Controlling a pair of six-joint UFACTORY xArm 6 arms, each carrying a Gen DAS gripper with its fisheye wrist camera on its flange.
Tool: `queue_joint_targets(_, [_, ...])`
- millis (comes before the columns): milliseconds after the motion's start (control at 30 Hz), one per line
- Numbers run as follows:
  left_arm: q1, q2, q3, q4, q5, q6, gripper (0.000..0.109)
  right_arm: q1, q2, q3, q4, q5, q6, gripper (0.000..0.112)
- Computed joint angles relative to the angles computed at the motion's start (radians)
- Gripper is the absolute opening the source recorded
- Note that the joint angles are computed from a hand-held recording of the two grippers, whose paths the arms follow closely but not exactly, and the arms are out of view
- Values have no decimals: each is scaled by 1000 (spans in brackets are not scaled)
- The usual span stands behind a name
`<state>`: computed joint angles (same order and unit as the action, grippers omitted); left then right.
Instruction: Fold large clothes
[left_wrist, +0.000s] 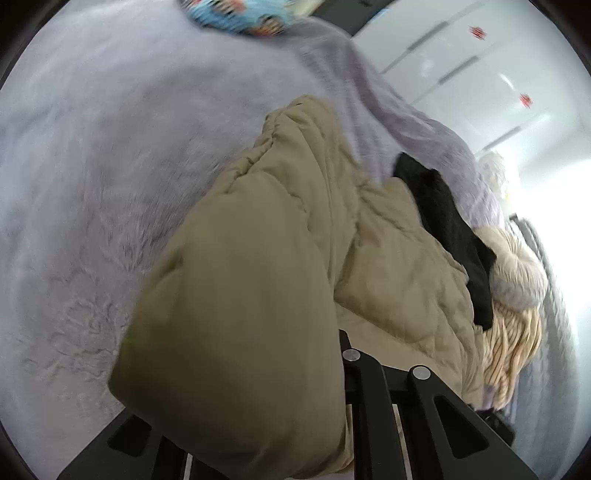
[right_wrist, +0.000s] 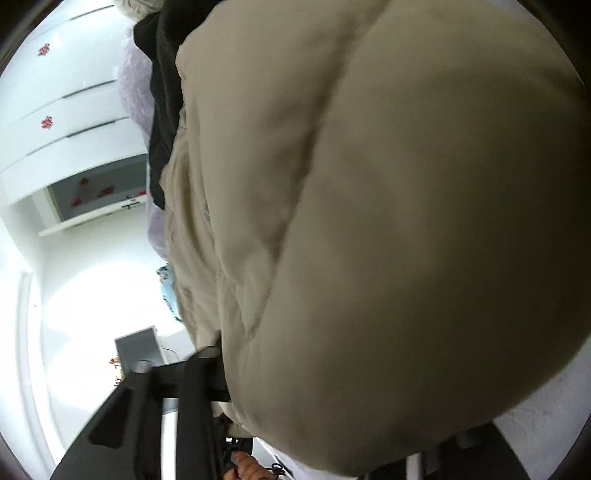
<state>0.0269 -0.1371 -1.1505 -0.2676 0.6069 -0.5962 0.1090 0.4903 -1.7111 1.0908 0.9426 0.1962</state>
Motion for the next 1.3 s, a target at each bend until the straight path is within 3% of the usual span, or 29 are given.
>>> queue_joint_targets(233, [-21, -147, 50, 30, 73, 7, 16, -29, -121, 94, 5, 64, -91, 24])
queue_joint_targets(533, [-82, -544, 299, 65, 341, -88, 16, -102, -455, 507, -11, 176, -117, 24])
queue_joint_targets(700, [-71, -669, 411, 24, 463, -52, 17, -124, -524, 621, -51, 163, -106, 30])
queue_joint_targets(767, [-71, -674, 399, 58, 522, -25, 35, -118, -516, 607, -128, 167, -51, 46])
queue_joint_targets(833, [-64, -677, 364, 101, 603, -2, 67, -116, -530, 593, -183, 185, -21, 51])
queue_joint_targets(867, [-56, -700, 361, 124, 629, 11, 69, -116, -542, 585, -213, 204, -19, 51])
queue_joint_targets(1000, [78, -773, 323, 111, 733, 145, 69, -111, -597, 581, -283, 301, -58, 53])
queue_joint_targets(1067, [211, -772, 309, 11, 746, 266, 69, -97, -594, 550, -283, 379, -106, 53])
queue_joint_targets(1167, [381, -713, 320, -240, 791, 495, 69, -42, -577, 502, -240, 475, -183, 47])
queue_joint_targets(1300, [353, -612, 327, -345, 828, 621, 68, 52, -551, 429, -281, 432, -221, 39])
